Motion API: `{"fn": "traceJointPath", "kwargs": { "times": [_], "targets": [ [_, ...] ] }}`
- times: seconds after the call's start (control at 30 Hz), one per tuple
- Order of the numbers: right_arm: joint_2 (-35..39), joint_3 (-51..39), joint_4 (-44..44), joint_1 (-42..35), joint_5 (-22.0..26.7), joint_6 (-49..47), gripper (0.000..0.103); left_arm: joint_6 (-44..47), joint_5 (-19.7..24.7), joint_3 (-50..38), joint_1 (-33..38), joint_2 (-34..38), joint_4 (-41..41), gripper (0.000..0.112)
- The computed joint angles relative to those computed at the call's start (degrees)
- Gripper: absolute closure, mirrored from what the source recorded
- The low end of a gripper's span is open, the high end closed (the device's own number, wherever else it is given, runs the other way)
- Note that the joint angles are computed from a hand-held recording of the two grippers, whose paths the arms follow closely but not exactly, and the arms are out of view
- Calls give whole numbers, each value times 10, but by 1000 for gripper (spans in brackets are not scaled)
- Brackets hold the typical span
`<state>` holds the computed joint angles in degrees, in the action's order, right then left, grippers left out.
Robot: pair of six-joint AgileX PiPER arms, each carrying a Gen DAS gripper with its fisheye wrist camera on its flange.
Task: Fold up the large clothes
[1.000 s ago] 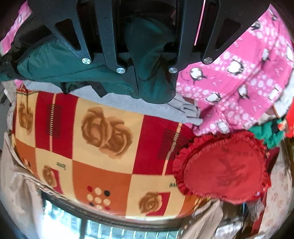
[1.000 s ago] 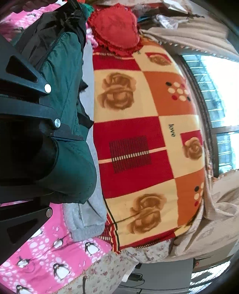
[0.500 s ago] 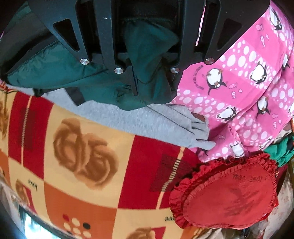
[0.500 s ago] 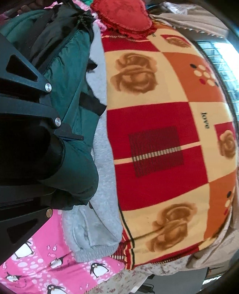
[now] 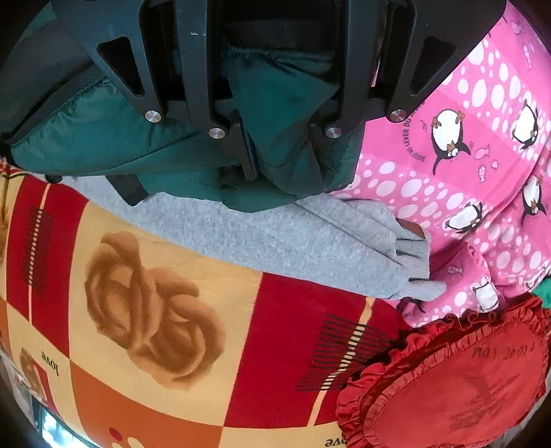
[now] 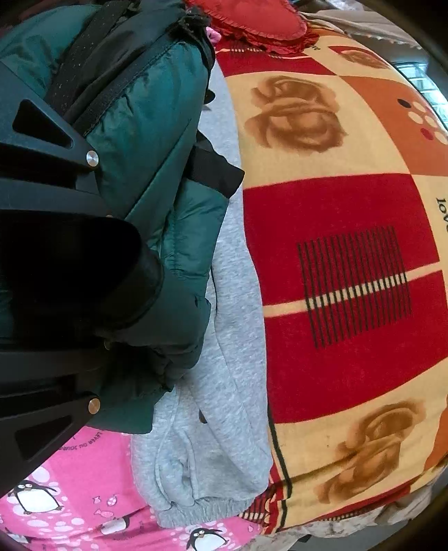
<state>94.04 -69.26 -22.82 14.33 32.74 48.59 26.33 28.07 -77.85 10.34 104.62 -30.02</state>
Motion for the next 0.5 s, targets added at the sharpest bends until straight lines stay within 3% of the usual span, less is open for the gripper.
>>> {"fn": "traceJointPath", "kwargs": {
  "times": [0.2, 0.33, 0.43, 0.5],
  "targets": [
    [-38, 10, 165, -43, -1, -100, 74, 3, 125, -73, 33, 18, -25, 80],
    [-83, 53, 290, -77, -45, -161, 70, 26, 198, -109, 65, 33, -89, 63],
    [-92, 56, 344, -88, -46, -202, 68, 24, 231, -124, 80, 30, -116, 51],
    [-99, 57, 356, -89, -46, -207, 60, 36, 240, -125, 87, 24, -136, 42]
  ]
}}
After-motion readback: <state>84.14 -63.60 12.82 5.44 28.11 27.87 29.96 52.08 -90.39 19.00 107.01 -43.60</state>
